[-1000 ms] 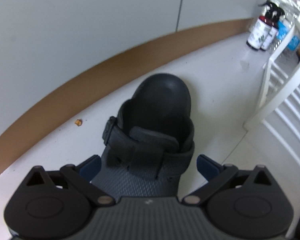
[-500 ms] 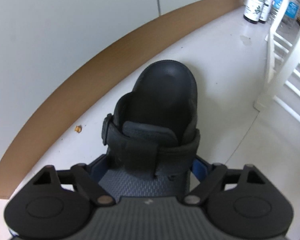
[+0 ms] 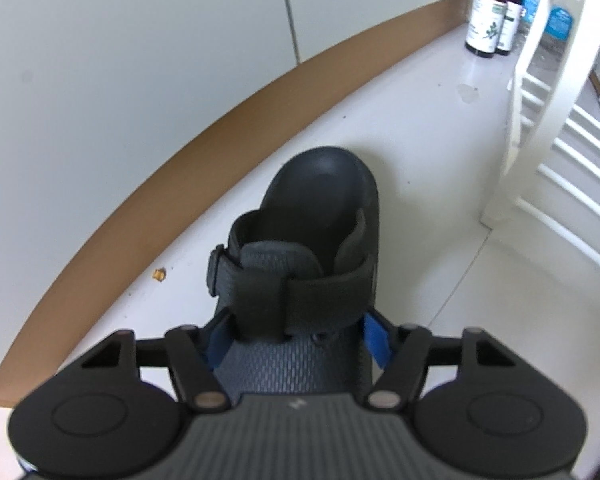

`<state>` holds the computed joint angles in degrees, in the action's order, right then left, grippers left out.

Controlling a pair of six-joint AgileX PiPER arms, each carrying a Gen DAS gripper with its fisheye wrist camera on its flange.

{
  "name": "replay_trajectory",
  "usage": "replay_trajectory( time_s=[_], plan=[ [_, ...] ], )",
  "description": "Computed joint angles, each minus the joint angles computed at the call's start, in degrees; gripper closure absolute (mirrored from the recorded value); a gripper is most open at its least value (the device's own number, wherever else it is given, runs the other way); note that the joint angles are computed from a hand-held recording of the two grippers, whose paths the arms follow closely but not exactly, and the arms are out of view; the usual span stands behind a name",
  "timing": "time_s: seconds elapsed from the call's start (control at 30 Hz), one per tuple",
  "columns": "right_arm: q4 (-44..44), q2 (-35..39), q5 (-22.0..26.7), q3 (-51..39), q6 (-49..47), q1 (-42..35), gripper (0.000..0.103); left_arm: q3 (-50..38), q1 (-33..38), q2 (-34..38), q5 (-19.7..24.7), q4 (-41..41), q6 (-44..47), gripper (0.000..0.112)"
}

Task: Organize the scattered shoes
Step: 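Lift and carry the black clog with the left tool toward its mate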

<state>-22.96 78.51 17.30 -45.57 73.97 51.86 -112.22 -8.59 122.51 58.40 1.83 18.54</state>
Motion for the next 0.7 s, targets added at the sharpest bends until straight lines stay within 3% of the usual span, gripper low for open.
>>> replay_trajectory(
  time_s=[0.23,0.5,0.7],
  plan=[
    [-3.6,-0.4,0.2,0.3,5.0,1.3,0.005,-0.9,0.5,-1.9,1.7,-1.5,1.4,0.045],
    [-9.0,0.0,1.4,-1.4,11.5,3.8,0.005,-8.1,1.5,-1.7,6.9,-3.7,2.8,0.046],
    [-12.0,0.6,1.8,-2.9,15.9,4.8,0.005,-6.9,3.0,-5.0,9.0,-3.3,5.0,0.046]
  ],
)
